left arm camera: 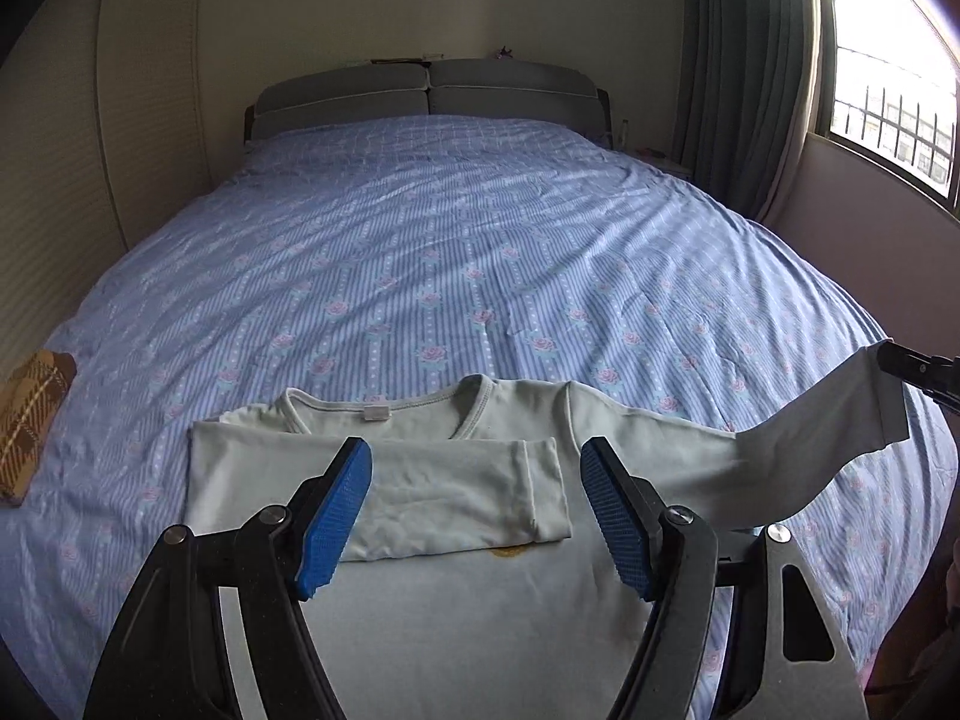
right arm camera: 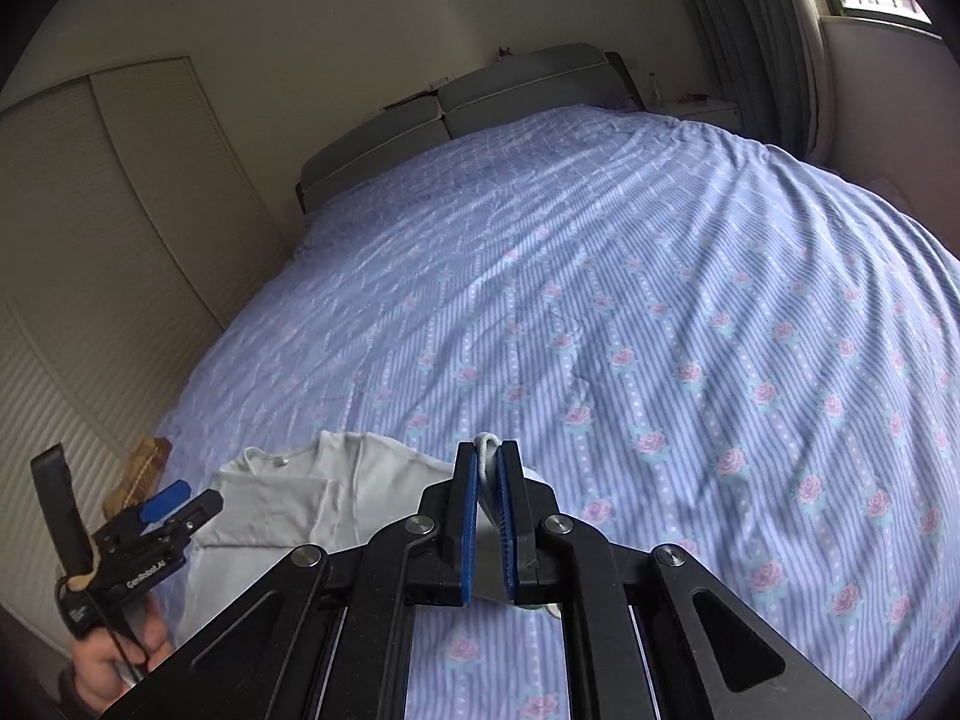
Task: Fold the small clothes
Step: 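Grasp the other sleeve cuff with the right tool and fold it across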
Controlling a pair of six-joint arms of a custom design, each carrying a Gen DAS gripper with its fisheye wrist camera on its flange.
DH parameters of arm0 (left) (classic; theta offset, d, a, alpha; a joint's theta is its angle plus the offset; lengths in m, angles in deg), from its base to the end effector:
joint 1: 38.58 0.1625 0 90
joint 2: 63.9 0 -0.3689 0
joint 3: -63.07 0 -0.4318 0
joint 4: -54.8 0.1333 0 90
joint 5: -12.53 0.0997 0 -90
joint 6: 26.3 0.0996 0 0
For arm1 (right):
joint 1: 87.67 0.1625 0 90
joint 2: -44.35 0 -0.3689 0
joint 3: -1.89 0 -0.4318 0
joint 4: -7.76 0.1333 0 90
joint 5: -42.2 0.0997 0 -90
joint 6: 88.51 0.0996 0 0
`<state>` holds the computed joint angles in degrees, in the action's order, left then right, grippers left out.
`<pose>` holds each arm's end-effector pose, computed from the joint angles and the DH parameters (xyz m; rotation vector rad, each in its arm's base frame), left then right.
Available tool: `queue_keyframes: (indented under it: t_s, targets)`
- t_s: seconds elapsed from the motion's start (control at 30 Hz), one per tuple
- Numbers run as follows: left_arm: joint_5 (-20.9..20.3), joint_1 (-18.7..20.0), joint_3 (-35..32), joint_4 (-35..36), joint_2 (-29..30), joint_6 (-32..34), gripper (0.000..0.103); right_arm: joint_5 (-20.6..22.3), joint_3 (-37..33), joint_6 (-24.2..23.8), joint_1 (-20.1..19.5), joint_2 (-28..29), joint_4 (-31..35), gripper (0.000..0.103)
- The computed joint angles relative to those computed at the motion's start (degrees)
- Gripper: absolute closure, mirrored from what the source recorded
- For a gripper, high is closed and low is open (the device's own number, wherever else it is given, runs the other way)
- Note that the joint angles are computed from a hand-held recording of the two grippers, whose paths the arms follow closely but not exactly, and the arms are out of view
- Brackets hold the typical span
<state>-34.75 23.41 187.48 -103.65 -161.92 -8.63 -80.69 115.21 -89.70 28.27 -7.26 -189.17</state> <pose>-0.0379 -0.4990 0.3483 0.5735 2.2517 -0.9608 0.3177 -0.4719 0.0833 0.2884 -2.5094 1.1784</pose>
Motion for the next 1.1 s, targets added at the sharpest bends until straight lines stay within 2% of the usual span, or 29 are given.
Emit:
queue_keyframes:
  t_s: [0.27, 0.47, 0.7, 1.1]
  targets:
    - [-1.0, 6.3, -4.0, 2.4, -6.4, 3.8, 0.031, 2.3, -16.3, 1.6, 5.4, 12.1, 9.3, 0.096]
    - [-3.6, 12.3, -7.9, 3.5, -8.2, 6.0, 0.031, 4.7, -28.9, 3.7, 7.4, 22.2, 15.1, 0.096]
    - [-7.1, 19.0, -11.6, 4.9, -8.4, 5.4, 0.031, 6.9, -41.8, 5.1, 8.3, 33.4, 22.2, 0.096]
    - [-9.6, 24.2, -15.8, 6.1, -6.7, 6.3, 0.031, 10.0, -61.1, 5.8, 9.6, 47.7, 34.1, 0.096]
